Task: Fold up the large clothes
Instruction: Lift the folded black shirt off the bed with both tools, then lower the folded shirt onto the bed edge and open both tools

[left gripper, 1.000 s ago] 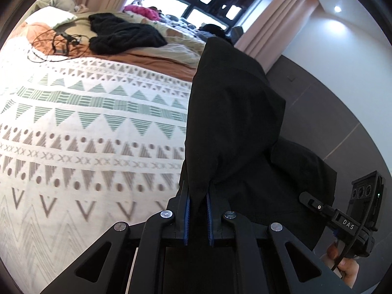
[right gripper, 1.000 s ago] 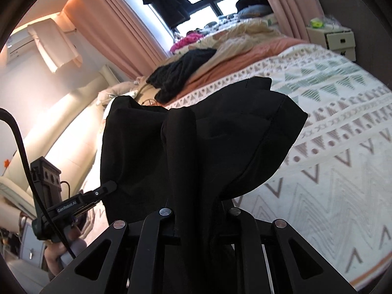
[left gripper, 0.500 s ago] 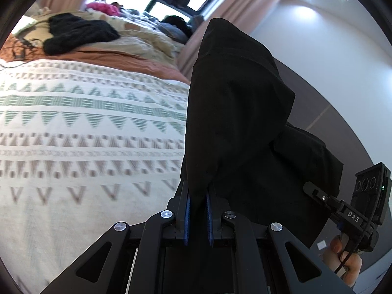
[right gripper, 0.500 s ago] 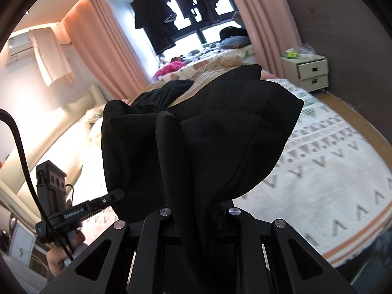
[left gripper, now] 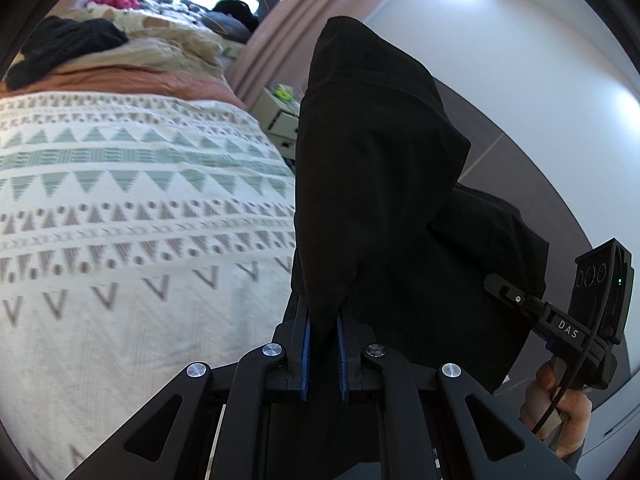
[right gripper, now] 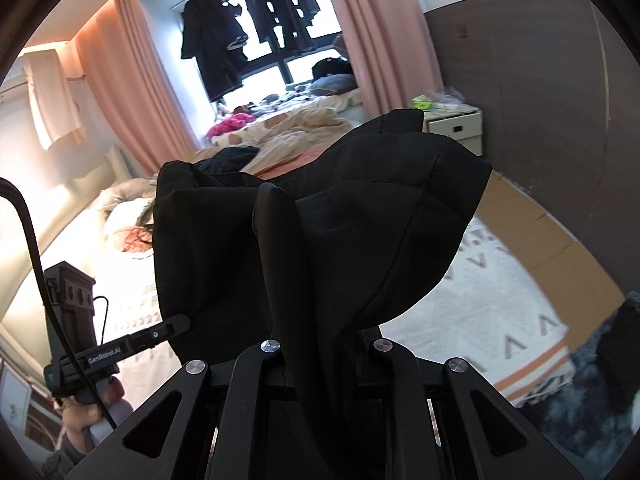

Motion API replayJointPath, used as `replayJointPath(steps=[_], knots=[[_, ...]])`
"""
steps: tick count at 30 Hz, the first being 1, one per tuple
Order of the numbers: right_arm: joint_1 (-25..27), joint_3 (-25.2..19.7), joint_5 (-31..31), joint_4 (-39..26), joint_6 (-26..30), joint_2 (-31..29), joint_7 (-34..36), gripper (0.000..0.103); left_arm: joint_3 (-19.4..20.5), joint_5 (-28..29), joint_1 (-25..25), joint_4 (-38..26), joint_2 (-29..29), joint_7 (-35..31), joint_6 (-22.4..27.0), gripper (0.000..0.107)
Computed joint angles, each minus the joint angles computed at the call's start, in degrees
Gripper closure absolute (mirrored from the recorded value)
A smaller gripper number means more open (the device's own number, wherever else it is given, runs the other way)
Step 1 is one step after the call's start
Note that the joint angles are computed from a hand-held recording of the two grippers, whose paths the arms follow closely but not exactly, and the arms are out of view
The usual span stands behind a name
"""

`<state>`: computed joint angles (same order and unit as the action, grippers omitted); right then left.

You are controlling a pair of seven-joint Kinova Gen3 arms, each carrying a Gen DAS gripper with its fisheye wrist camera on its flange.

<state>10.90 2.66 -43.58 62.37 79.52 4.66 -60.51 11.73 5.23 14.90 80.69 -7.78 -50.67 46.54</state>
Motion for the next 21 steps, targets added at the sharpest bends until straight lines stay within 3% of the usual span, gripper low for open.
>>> replayJointPath(steps=[9,21], knots=[[2.47,-0.60,5.94,-10.95,3.01,5.79,-1.47,0.089,0.15,1.03,3.04,-6.37,9.61,-1.50,-1.89,0.097],[2.28,-5.36,16.40,-26.64,4.22,19.83,-5.66,0.089,-1.46,10.65,0.41,-14.23,23.09,-10.57,-1.67,0.097]])
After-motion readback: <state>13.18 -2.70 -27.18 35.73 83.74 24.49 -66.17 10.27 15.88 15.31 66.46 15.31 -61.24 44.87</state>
